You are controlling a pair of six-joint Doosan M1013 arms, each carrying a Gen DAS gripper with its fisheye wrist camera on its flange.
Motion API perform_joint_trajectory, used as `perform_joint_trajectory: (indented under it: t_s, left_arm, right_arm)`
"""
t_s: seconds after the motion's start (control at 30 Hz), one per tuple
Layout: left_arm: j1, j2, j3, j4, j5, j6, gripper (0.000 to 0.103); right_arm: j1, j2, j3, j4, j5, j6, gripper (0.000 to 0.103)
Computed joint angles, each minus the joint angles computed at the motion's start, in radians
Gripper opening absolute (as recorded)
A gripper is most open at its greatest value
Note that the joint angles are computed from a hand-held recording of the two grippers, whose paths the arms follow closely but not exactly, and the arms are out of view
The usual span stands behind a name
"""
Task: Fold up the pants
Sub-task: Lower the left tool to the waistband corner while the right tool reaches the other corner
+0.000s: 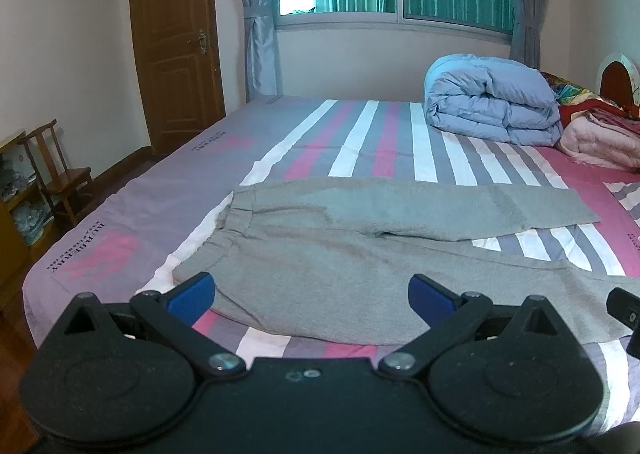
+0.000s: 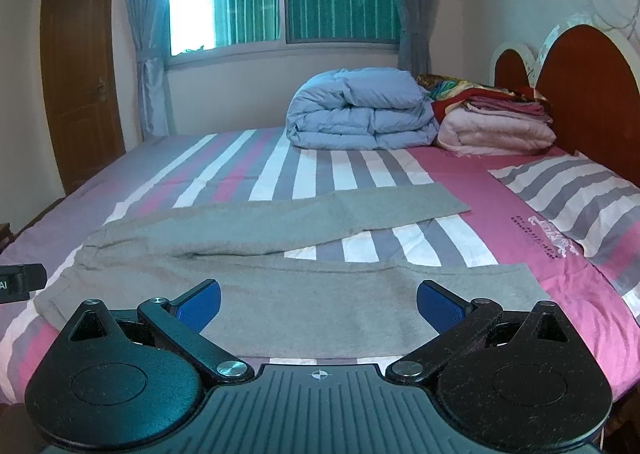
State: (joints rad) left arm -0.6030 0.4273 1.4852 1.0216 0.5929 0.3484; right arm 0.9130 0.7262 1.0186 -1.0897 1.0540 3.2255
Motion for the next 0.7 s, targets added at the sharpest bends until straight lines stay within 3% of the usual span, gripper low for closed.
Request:
perform_joint_trajectory:
  t_s: [0.33,0.63,0.7]
  left_arm:
    - [0.062,0.042,-0.085,-0.214,-0.006,0.206,0.097]
    - [0.107,0.117,-0.205,-0.198,0.026,0.302,0.097]
    - [0.126,0.142,-0.246,-0.259,0.022,0.386,0.097]
  right_arm:
    - [-0.024,-0.003,0.014,-0.001,-0.081,-0.052,0.103]
    - [-0.082,0.013,-0.015,0.025,-0.251,-0.129,0.103]
    - [-0.096,0.026,-0.036,0.032,-0.287,-0.162,0.103]
